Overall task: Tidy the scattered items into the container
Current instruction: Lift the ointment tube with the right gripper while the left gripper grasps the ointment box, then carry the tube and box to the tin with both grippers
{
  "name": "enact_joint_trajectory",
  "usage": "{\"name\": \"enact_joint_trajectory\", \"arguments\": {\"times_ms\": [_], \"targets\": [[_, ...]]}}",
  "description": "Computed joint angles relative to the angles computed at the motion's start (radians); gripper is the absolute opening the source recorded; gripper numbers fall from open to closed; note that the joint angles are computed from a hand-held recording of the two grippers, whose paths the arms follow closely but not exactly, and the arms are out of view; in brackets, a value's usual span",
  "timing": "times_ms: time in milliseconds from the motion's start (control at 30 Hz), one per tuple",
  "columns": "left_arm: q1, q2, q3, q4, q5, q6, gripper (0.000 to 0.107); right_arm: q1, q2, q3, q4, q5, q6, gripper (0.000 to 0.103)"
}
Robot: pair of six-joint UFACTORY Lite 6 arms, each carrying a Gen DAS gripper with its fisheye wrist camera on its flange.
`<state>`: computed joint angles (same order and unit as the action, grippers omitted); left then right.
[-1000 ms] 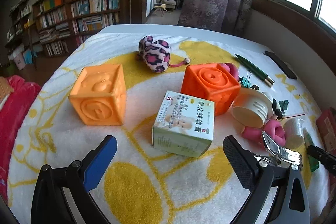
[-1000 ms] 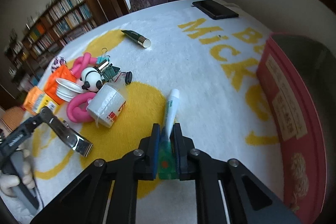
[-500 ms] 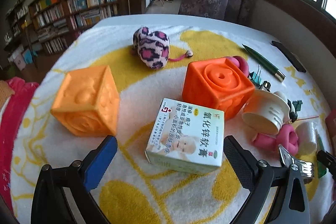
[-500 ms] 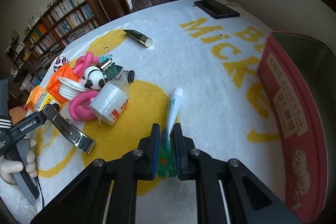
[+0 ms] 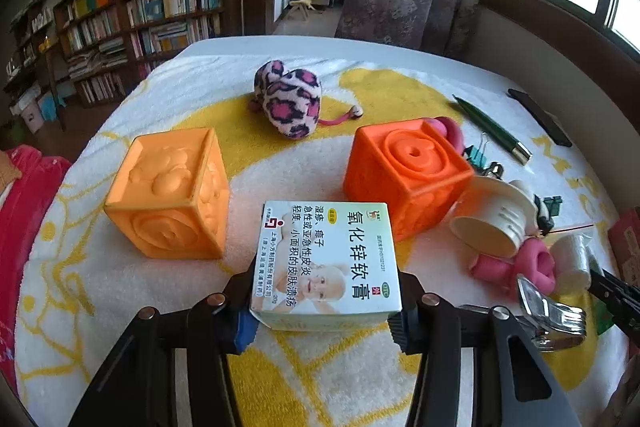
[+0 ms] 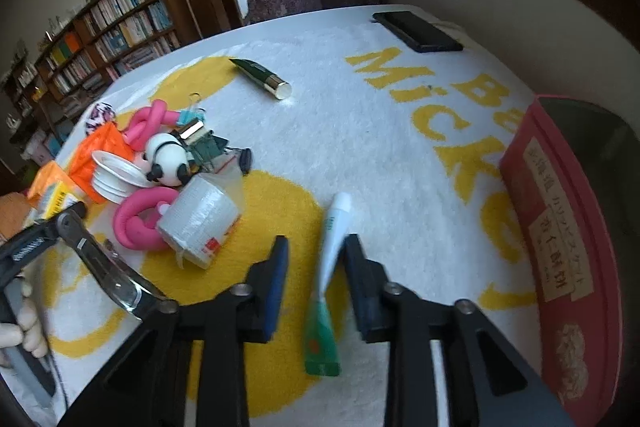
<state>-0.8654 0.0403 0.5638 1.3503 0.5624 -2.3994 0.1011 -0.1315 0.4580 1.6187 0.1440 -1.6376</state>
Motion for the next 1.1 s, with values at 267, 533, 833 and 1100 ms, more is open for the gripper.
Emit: {"name": "enact_joint_trajectory", "arguments": {"times_ms": [267, 533, 833, 1100], "targets": [[-0.046, -0.080, -0.033, -0.009, 0.054, -0.025, 0.053, -0.134, -0.092, -0.050, -0.137, 0.174, 0.100, 0.012], [-0.081, -0.115, -0.045, -0.021, 0.080, -0.028, 0.053, -0.270, -0.343, -0.126, -0.377, 0.319, 0.308, 0.012], [-0.106, -0.120, -0.039, -0.033, 0.089, -0.032, 0.053, -0.329, -0.260, -0.078, -0.386, 0.367, 0.284, 0.020], [-0.090, -0.134, -0.058, -0.015, 0.061, -0.052, 0.053, -0.154, 0.044, 0.056, -0.172, 0.175, 0.118, 0.030]]}}
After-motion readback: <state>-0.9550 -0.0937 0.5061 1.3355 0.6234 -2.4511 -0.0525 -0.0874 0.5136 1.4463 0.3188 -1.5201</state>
